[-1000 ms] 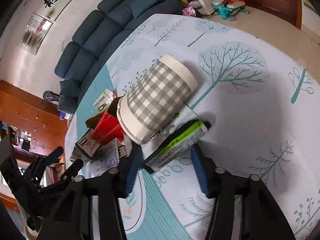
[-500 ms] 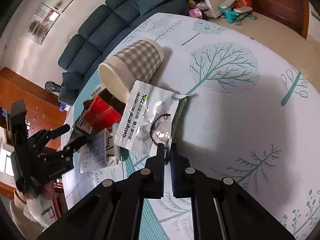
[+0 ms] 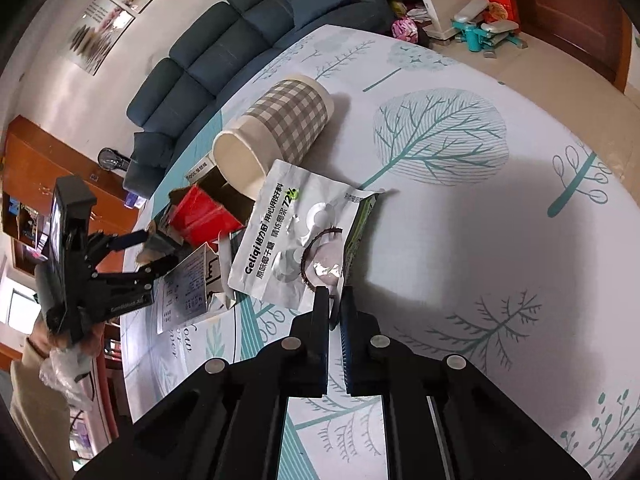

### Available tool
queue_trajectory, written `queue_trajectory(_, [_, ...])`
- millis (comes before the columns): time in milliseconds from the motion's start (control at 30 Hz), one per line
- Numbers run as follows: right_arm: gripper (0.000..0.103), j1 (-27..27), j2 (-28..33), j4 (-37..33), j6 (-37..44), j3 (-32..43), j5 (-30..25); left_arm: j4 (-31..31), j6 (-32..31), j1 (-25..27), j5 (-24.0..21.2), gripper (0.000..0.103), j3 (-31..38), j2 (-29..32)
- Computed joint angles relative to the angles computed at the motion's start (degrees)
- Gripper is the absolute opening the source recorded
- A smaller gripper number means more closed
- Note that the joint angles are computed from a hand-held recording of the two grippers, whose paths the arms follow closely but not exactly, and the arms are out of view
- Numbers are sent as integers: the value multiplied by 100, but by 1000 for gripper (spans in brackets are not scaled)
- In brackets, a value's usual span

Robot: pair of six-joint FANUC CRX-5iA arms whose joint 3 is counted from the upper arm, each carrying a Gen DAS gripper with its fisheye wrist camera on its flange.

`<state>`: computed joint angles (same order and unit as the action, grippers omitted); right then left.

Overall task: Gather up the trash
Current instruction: 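Grasp the brown-and-green paper box with the left tool while the right tool grasps the white packet, then lift the paper box and white packet off the table with both tools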

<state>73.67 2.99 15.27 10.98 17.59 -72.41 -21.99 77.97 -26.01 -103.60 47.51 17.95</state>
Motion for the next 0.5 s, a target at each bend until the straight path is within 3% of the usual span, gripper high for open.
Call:
queue_trajectory(100, [6, -12, 28, 1, 115, 25, 10, -97, 35, -52, 49, 66, 74, 70])
queue_trajectory(133, [6, -17, 27, -4, 129, 22, 27, -147, 100, -85, 100, 59, 75, 74])
queue_trajectory(167, [6, -14, 8, -4, 130, -5, 58, -389, 185, -198, 193, 46, 56, 51])
queue_trajectory(267, [6, -20, -64, 7, 129, -125, 169, -798, 470, -384, 205, 31, 123, 48])
queue_trajectory(500, [3, 165, -386, 199, -32, -479, 368, -617, 1425, -394, 197, 28, 87, -355])
